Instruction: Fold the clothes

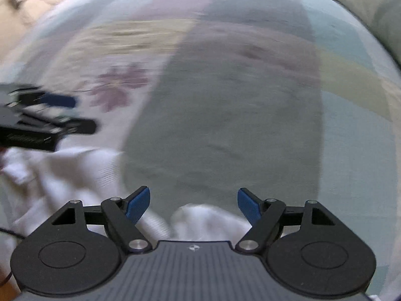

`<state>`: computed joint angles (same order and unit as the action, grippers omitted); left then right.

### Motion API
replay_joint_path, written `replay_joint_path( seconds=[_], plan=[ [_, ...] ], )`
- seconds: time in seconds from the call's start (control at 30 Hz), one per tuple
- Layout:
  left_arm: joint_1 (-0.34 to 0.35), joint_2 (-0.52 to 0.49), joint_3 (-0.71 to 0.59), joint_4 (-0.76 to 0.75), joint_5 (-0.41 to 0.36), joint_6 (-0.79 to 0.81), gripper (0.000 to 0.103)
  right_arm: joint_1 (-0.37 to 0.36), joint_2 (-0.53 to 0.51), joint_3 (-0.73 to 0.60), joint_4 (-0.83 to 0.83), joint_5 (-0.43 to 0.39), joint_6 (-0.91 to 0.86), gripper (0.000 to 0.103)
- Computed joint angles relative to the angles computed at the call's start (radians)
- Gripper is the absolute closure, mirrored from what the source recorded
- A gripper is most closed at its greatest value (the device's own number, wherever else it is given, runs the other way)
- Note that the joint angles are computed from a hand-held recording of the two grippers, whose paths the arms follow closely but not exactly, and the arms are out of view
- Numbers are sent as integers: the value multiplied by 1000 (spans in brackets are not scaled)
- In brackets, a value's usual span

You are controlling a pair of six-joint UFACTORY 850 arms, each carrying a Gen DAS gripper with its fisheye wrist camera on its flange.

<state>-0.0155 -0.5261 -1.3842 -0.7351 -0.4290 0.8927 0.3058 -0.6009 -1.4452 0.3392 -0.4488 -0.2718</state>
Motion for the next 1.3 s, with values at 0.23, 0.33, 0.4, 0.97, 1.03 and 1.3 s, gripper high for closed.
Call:
replay_joint_path(
  seconds=[0.23,0.33,0.4,0.97,1.03,1.3],
  plan=[
    [15,85,138,-45,-73,87,32,44,44,100,-41,-21,1,21],
    [10,103,182,-20,-62,88,32,50,52,109,-74,3,21,21],
    [8,106,184,-24,-51,92,32,39,54,100,-38,7,-8,21],
    [47,147,270,-340,-21,376,31,-90,-267,-302,543,-581,-358,9],
    [60,156,278,-373,-39,400,31,-95,-272,-320,526,-632,-347,9],
    [65,170,278,-327,-50,381,31,-122,-310,-364,732,-778,-402,8]
  ],
)
